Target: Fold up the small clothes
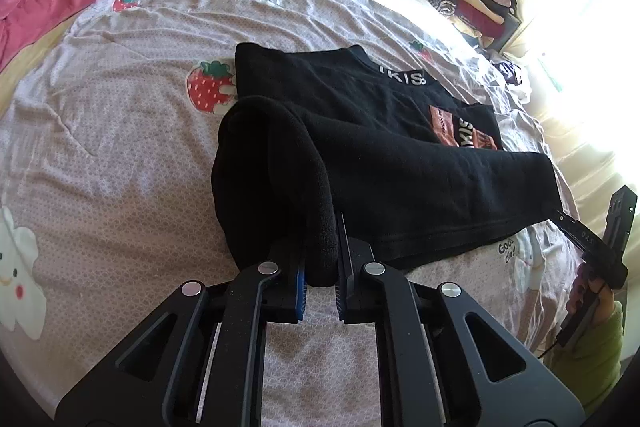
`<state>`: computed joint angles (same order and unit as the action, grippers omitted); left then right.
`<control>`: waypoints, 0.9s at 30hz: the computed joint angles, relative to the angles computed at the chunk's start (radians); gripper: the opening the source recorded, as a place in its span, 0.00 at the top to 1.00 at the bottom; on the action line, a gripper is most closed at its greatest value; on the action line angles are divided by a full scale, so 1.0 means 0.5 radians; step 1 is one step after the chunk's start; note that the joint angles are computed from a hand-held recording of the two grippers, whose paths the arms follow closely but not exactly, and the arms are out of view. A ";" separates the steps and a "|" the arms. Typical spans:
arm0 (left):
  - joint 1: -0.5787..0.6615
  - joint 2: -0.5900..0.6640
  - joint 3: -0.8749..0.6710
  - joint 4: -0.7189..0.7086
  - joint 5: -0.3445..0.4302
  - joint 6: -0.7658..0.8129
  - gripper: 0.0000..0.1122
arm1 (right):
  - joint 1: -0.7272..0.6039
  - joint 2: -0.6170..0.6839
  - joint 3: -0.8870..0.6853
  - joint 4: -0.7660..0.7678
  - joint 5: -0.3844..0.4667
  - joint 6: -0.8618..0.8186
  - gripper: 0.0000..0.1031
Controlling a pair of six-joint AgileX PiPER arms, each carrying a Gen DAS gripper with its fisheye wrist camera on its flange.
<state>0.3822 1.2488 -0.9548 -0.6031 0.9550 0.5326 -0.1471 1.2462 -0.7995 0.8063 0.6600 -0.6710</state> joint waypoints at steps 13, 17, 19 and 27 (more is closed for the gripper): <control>0.096 0.292 -0.587 -0.082 0.141 -0.082 0.97 | 0.096 0.277 -0.556 0.125 -0.022 -0.002 0.91; 0.038 0.443 -0.769 0.011 0.097 -0.182 0.97 | 0.129 0.465 -0.760 0.068 -0.069 0.128 0.91; 0.009 0.506 -0.829 0.066 0.074 -0.221 0.97 | 0.143 0.539 -0.827 0.041 -0.095 0.173 0.91; -0.083 0.769 -0.908 0.228 -0.063 -0.383 0.96 | 0.236 0.833 -1.061 -0.295 -0.171 0.546 0.91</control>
